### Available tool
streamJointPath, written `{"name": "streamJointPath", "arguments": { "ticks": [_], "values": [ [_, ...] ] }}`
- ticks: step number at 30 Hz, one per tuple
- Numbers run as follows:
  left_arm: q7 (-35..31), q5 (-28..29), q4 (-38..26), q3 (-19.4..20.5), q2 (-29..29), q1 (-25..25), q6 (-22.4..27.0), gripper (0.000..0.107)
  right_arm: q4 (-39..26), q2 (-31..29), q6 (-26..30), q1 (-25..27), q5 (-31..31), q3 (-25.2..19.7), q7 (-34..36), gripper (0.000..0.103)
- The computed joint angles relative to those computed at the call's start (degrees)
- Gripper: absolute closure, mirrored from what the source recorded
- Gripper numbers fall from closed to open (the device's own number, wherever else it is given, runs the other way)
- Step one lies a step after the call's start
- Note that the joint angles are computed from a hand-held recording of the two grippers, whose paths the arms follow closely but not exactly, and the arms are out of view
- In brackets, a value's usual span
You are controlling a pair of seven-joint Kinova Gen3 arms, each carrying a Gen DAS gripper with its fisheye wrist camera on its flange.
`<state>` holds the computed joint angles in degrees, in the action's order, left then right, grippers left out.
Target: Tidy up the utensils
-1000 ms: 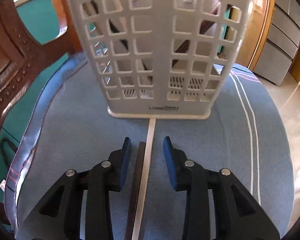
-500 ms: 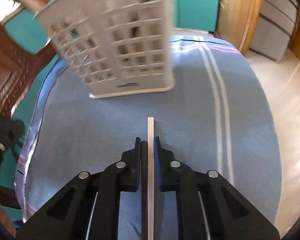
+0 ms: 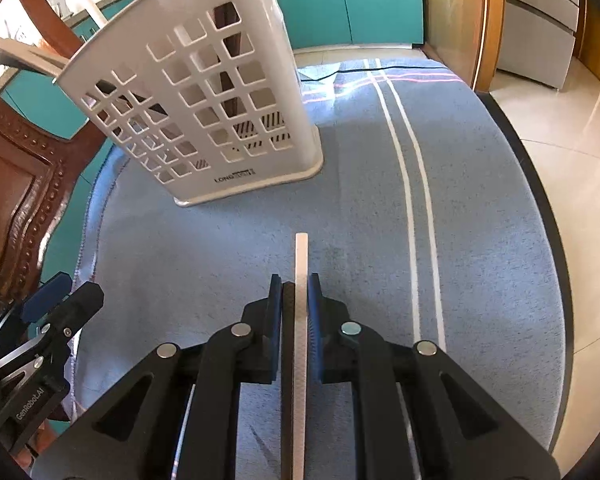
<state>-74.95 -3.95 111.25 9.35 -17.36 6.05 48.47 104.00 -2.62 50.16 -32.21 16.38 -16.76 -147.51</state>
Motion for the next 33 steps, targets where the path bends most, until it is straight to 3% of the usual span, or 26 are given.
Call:
{"name": "streamJointPath", "arguments": {
  "ticks": [10,19,23,33],
  "values": [
    [0.70,-0.94,0.61,0.86,0.83,0.58,-0.16,0.042,0.62,-0.31,0.73,-0.78,2.02,-0.41,-1.67,0.086],
    [-9.69,11.81,-0.03,-8.33,2.27,1.62,1.40,0.044,1.45,-2.85,1.48,1.14,1.48,-0.52,-1.25,0.080],
    [-12.53,13.95,0.05,-7.11,3.08,1.44,1.40,0.044,1.66,-3.60,1.93,2.23,1.02,-0.66,-0.40,0.075],
    [-8.43,8.57,0.44,-1.29,5.03,2.48,1.43,0.043,1.72,-1.63,-1.65,3.47,-3.96,0.43,5.94,0.074]
  ]
}}
